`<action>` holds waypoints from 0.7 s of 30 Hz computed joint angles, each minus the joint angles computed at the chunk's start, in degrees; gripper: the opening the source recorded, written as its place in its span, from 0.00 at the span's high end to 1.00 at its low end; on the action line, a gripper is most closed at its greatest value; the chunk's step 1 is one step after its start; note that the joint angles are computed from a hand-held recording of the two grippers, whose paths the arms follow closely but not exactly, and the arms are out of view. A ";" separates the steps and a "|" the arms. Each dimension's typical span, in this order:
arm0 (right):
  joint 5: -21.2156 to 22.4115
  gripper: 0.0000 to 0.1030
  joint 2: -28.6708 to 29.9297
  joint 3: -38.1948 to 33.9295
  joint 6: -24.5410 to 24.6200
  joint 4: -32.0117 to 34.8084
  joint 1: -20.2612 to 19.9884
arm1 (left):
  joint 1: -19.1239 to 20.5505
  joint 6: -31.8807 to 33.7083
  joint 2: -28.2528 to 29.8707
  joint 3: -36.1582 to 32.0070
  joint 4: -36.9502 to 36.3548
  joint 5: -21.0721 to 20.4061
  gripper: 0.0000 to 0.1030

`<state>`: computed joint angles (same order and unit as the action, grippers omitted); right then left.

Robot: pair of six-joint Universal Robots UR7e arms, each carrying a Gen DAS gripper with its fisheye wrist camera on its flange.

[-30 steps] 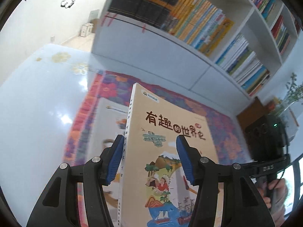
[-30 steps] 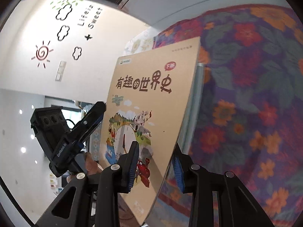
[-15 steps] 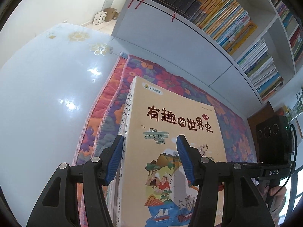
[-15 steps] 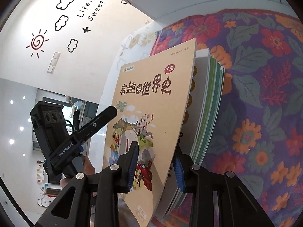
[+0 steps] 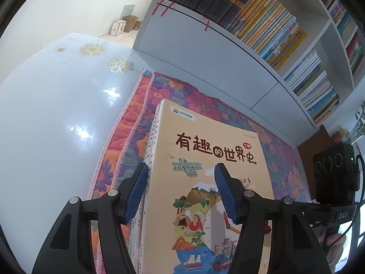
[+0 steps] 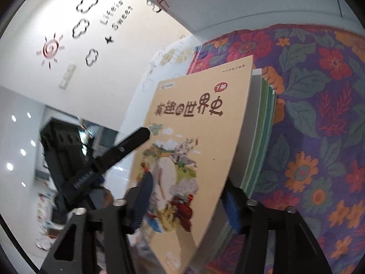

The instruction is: Organize books

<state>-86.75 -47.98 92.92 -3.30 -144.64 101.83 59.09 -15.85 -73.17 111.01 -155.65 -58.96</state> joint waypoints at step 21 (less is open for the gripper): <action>-10.47 0.25 -0.86 3.82 -0.01 -12.54 2.58 | -2.98 -0.45 0.12 2.32 -5.90 11.47 0.45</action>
<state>-97.21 -48.84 96.73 -3.31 -157.18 104.41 56.12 -16.29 -73.05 113.33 -161.54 -47.49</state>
